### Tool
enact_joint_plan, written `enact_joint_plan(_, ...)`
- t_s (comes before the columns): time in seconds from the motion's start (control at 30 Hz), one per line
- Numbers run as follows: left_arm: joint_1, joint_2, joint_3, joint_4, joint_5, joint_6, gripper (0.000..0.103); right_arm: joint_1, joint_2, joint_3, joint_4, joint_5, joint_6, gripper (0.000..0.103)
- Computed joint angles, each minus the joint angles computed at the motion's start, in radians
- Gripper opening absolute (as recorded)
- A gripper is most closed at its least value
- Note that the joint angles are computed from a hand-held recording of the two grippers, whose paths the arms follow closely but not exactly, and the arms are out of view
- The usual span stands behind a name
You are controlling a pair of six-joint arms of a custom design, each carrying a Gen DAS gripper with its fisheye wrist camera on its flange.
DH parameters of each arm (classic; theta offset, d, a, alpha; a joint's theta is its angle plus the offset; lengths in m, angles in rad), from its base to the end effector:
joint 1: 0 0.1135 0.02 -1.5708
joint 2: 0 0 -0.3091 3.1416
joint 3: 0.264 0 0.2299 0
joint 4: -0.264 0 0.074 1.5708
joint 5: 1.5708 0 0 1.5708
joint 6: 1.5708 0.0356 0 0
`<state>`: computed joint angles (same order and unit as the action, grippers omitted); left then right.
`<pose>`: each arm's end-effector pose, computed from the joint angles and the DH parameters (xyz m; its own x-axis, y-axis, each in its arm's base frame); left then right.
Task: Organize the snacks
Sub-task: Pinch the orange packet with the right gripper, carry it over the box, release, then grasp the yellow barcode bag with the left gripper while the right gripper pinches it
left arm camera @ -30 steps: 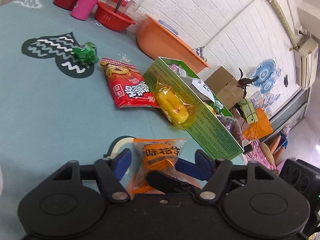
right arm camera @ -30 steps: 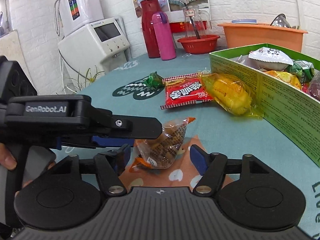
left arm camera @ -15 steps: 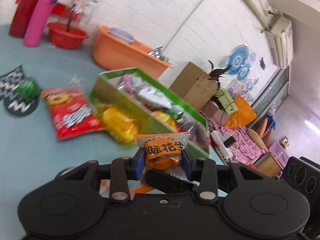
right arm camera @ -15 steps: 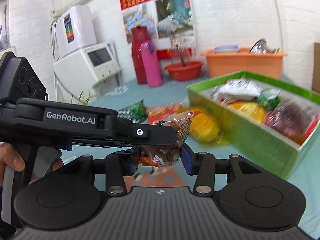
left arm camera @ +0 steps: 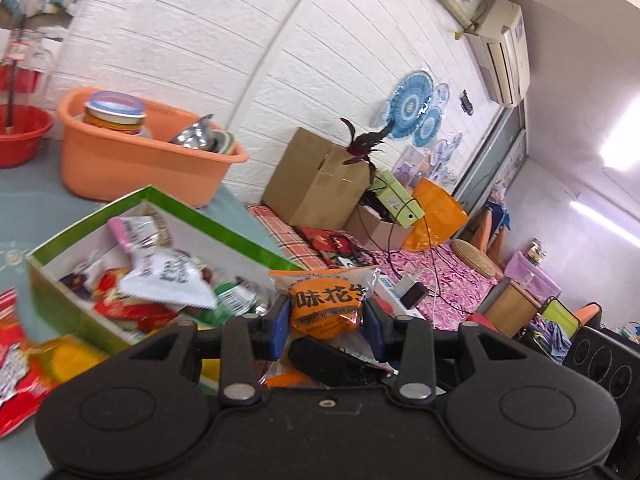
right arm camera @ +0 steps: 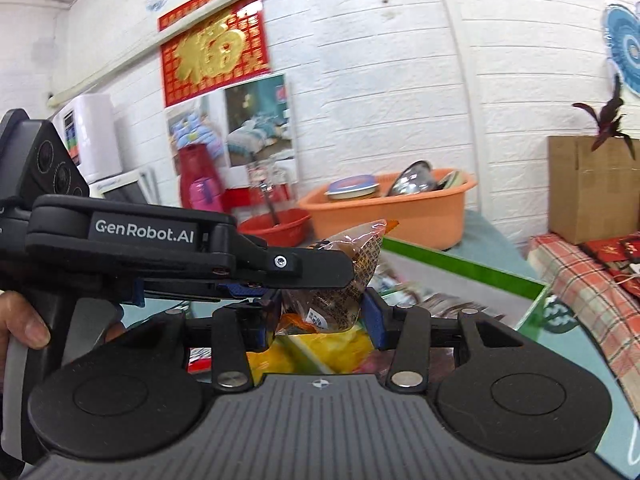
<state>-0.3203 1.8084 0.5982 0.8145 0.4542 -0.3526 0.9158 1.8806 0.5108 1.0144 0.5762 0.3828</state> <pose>0.3035 -0.1172 0.1866 -0.5737 -0.1366 -0.8076 0.4998 0.7227 -0.4774 0.2071 0.2377 0.1663 -0.3288 0.0861 -0.9405 -0.2491 0.9527 0.1743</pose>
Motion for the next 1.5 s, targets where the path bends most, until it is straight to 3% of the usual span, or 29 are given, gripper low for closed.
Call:
enact_joint_plan(0.37,-0.052,0.227,0.309,-0.127,0.001,0.009,0.046,-0.197,0.069,-0.060,0.146,-0.100,0.009,0.076)
enact_joint_plan(0.4,-0.059,0.239,0.323,-0.143,-0.024,0.017,0.064,-0.211,0.089,-0.063,0.169,-0.108,0.010,0.078)
enact_joint_plan(0.43,-0.066,0.247,0.334,-0.157,-0.047,0.025,0.103,-0.222,0.110,-0.061,0.185,-0.112,0.010,0.082)
enact_joint_plan(0.47,-0.072,0.252,0.328,-0.150,-0.080,0.026,0.103,-0.227,0.125,-0.051,0.173,-0.099,0.010,0.094)
enact_joint_plan(0.53,-0.080,0.251,0.286,-0.098,-0.133,0.024,0.103,-0.224,0.144,-0.019,0.110,-0.045,0.008,0.103)
enact_joint_plan(0.73,-0.055,0.199,0.202,-0.071,-0.106,0.009,0.103,-0.203,0.136,-0.043,0.111,-0.009,0.026,0.103)
enact_joint_plan(0.97,0.006,0.022,-0.060,0.051,-0.100,-0.026,0.103,-0.052,0.044,-0.077,0.106,0.107,-0.016,0.103)
enact_joint_plan(1.17,0.144,-0.110,-0.274,0.137,-0.106,-0.040,0.103,0.071,-0.004,-0.006,-0.054,0.117,-0.003,0.103)
enact_joint_plan(1.33,0.249,-0.120,-0.284,0.085,-0.108,-0.033,0.103,0.126,0.021,0.056,-0.080,0.083,-0.008,0.103)
enact_joint_plan(1.5,0.270,0.014,-0.197,0.076,-0.113,-0.037,0.103,0.147,0.060,0.110,-0.179,0.091,0.053,0.103)
